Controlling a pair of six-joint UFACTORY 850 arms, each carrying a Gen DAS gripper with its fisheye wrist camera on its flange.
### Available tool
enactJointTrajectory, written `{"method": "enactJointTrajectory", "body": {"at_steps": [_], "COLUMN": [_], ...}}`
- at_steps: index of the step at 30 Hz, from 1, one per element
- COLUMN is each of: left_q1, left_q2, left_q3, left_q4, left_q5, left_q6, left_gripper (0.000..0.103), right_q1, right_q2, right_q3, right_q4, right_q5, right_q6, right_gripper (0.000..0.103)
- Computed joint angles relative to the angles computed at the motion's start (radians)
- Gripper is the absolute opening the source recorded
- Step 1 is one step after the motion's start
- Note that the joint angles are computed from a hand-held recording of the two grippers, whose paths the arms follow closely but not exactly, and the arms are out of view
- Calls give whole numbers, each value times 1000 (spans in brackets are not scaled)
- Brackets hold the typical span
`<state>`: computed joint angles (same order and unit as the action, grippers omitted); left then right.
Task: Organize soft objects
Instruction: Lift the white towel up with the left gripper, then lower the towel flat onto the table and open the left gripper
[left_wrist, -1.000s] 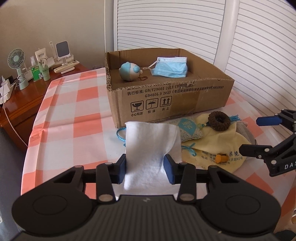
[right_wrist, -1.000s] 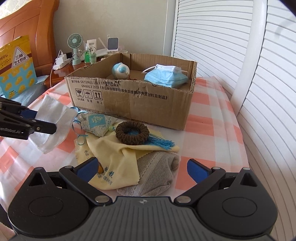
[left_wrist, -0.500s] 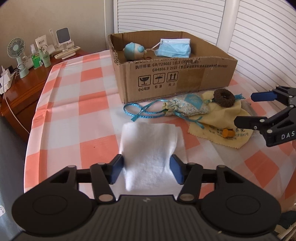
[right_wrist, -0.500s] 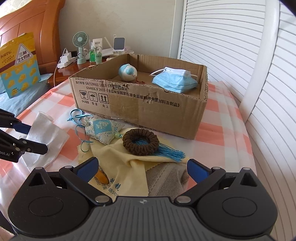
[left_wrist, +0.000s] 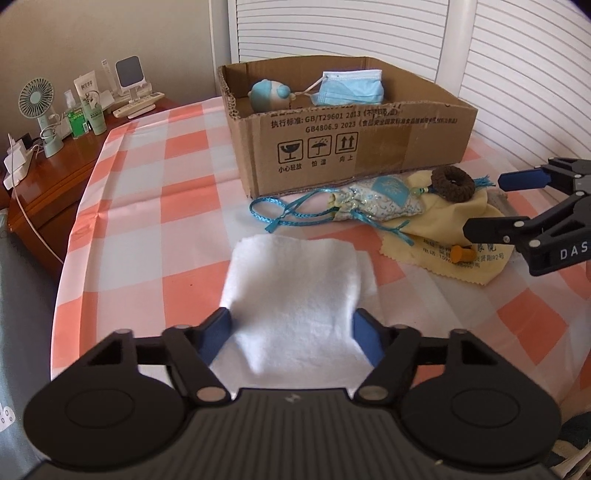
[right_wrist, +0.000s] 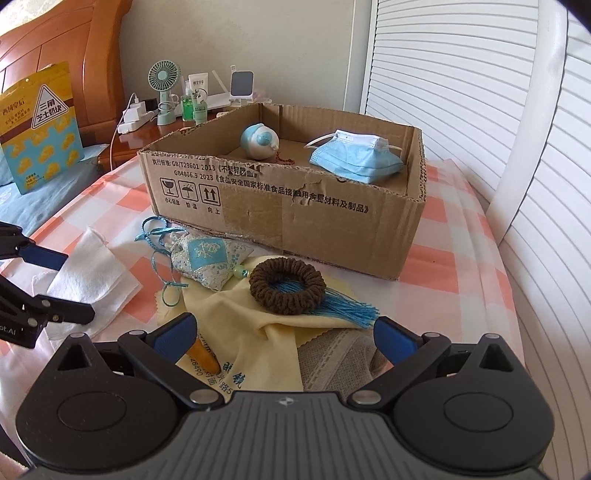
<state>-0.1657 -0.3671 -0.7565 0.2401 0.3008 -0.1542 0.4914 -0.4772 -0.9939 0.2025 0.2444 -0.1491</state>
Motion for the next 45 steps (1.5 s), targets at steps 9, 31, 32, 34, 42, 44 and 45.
{"method": "enactJointTrajectory", "body": {"at_steps": [9,31,32,34,42,44,45], "left_q1": [36,161,153,141,109,108,108], "left_q2": [25,57,48,38,11,8,4], "left_q3": [2,-56,-64,-68,-69,-67,-70], "left_q4": [211,1099,1106,1115,1013,1004,1006], "left_q5": [-9,337,325,303,241,241,237], "left_q6": [-174,-477,-482,-493,-424,-421,-425], "left_gripper": [40,38,38,38,63,70,70], "right_q1": [0,-27,-30,-35,-50,-51,-52], "right_q2": [0,-19,-23,-32,-25,-20,-19], "right_q3": [0,-20,-22,-27,-14,-9,-7], "right_q4": [-57,-259,-268,-298,-349,-342,-341], "right_q5": [8,54,54,50,66,69,70], "right_q6": [63,247,255,282,339,336,336], "right_gripper": [103,103,103,103,103,103,103]}}
